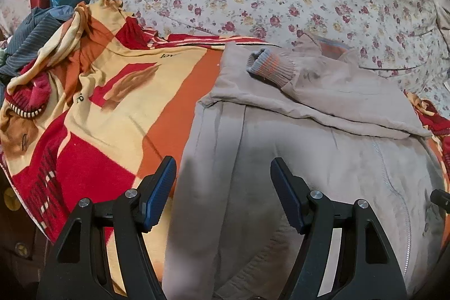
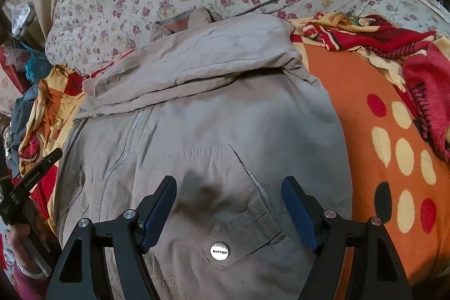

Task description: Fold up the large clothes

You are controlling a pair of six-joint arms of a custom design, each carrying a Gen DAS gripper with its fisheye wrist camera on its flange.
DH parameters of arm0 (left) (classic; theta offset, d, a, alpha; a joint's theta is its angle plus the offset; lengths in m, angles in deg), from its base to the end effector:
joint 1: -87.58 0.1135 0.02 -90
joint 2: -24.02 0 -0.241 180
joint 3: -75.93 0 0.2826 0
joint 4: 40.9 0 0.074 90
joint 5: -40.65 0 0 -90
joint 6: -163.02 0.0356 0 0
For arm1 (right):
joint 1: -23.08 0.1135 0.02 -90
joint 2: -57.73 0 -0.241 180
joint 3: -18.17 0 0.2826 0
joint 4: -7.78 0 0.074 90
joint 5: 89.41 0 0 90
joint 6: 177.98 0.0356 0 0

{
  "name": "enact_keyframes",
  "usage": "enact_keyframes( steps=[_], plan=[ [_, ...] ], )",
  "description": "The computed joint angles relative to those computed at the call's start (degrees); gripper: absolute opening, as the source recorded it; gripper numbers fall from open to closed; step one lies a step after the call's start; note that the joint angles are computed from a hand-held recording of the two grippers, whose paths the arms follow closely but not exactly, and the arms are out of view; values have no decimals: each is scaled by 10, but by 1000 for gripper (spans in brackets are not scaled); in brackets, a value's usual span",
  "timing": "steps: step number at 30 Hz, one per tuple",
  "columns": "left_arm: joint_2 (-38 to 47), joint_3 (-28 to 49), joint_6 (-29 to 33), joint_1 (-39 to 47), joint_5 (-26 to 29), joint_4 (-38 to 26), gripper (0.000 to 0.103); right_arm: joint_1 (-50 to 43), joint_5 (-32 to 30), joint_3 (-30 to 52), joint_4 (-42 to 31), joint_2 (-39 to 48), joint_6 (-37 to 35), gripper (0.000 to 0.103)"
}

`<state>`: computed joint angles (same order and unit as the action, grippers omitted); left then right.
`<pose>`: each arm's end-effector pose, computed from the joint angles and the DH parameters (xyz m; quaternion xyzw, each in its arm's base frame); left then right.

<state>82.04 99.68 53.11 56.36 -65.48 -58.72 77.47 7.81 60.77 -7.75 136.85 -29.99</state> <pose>0.1696 -0.0913 0.0734 0.0469 0.9364 -0.0191 0.3474 0.1602 0.2160 0.0958 0.0501 0.9427 0.2365 0.2300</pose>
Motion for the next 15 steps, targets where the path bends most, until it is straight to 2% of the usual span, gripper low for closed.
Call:
enact_keyframes(
  steps=[6,15],
  plan=[
    [9,2,-2,-9,-6,1,70,2,3,-10,-10,-16,2,75],
    [38,3,-13,-32,-25,9,70,9,18,-53,-30,-85,13,76]
  ],
)
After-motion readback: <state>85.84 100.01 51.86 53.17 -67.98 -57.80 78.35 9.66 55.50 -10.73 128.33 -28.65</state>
